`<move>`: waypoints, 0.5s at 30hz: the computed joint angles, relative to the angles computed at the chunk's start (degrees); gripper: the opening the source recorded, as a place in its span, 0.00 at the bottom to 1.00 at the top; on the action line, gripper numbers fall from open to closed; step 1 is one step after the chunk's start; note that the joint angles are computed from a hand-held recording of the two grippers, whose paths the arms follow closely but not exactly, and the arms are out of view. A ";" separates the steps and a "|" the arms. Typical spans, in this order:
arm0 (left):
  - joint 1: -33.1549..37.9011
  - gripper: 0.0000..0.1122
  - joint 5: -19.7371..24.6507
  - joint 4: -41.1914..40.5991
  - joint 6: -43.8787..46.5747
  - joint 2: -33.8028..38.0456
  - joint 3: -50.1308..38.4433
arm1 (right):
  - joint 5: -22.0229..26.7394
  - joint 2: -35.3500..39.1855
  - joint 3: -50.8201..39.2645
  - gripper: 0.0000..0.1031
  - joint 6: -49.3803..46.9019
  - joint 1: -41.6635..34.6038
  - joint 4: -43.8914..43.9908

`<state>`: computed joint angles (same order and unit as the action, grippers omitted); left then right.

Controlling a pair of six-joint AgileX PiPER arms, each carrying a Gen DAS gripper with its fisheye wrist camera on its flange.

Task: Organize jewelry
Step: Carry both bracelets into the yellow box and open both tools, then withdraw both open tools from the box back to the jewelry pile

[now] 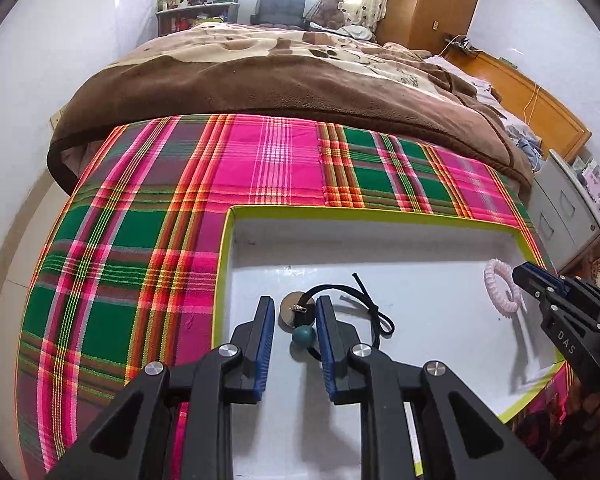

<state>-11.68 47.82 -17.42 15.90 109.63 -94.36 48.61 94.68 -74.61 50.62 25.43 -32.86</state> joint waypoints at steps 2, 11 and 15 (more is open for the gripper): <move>0.00 0.22 -0.02 -0.36 0.20 -0.15 0.20 | 0.02 0.15 -0.15 0.17 -0.08 -0.06 0.03; 1.22 0.37 -0.82 -5.61 4.79 -3.88 3.56 | -1.93 -3.19 2.37 0.39 1.00 0.77 -1.32; 2.59 0.39 -1.86 -9.65 9.20 -8.61 7.69 | -1.83 -6.62 4.30 0.39 3.97 2.24 -2.91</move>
<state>-9.09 45.96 -27.07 25.09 101.03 -86.67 46.78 88.06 -70.31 54.59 27.68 -35.77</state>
